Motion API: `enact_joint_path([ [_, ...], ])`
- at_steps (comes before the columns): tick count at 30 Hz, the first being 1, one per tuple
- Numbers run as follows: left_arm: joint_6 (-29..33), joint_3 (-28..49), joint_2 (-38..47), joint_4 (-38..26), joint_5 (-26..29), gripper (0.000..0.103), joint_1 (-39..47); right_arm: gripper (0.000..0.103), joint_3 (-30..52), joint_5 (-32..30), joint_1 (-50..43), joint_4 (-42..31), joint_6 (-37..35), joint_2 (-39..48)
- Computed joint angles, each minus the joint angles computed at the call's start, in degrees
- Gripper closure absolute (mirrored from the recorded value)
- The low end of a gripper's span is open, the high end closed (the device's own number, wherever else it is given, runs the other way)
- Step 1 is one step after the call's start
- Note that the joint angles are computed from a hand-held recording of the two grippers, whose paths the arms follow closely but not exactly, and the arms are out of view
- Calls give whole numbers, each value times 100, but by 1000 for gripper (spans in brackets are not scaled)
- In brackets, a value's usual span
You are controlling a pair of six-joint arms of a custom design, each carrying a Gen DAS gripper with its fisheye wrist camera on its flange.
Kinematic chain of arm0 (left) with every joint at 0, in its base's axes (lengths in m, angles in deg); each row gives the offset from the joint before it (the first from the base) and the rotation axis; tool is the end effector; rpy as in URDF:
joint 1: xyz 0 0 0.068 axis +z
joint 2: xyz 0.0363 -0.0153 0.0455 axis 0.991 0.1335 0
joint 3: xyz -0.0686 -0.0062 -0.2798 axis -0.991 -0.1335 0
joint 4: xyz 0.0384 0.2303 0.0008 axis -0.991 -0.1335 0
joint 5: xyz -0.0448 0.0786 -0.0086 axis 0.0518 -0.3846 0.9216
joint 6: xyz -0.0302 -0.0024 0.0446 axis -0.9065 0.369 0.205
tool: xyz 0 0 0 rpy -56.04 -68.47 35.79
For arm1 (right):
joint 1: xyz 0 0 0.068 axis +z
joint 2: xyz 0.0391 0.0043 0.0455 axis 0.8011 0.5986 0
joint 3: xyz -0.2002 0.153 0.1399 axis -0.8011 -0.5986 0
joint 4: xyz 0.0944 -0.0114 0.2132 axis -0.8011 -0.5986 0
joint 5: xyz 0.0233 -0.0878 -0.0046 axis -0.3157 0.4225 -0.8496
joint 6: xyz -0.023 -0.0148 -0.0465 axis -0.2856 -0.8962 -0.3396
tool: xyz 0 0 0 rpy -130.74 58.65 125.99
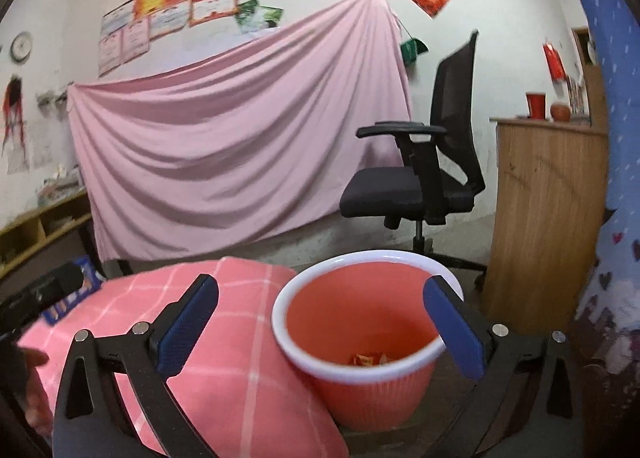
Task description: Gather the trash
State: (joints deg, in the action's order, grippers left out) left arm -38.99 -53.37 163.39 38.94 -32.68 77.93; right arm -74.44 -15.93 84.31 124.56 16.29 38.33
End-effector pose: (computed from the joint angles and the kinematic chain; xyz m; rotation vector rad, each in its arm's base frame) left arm 0.2187 -0.0321 0.2109 0.3502 1.8935 -0.4932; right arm 0.1688 0.0784 0.1951 0.1618 1.8518 0.0097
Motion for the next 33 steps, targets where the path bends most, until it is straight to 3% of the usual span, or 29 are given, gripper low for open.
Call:
enact_joint_path([
  [5, 210, -657, -885, -174, 403, 3, 621, 0, -158, 1424, 1408, -458, 461, -333],
  [12, 582, -1128, -1391, -278, 898, 3, 1282, 0, -185, 2605, 2529, -921, 1008, -349],
  [33, 677, -1223, -1643, -365, 1186, 2, 1610, 0, -331, 2780, 2785, -1187, 1216, -526],
])
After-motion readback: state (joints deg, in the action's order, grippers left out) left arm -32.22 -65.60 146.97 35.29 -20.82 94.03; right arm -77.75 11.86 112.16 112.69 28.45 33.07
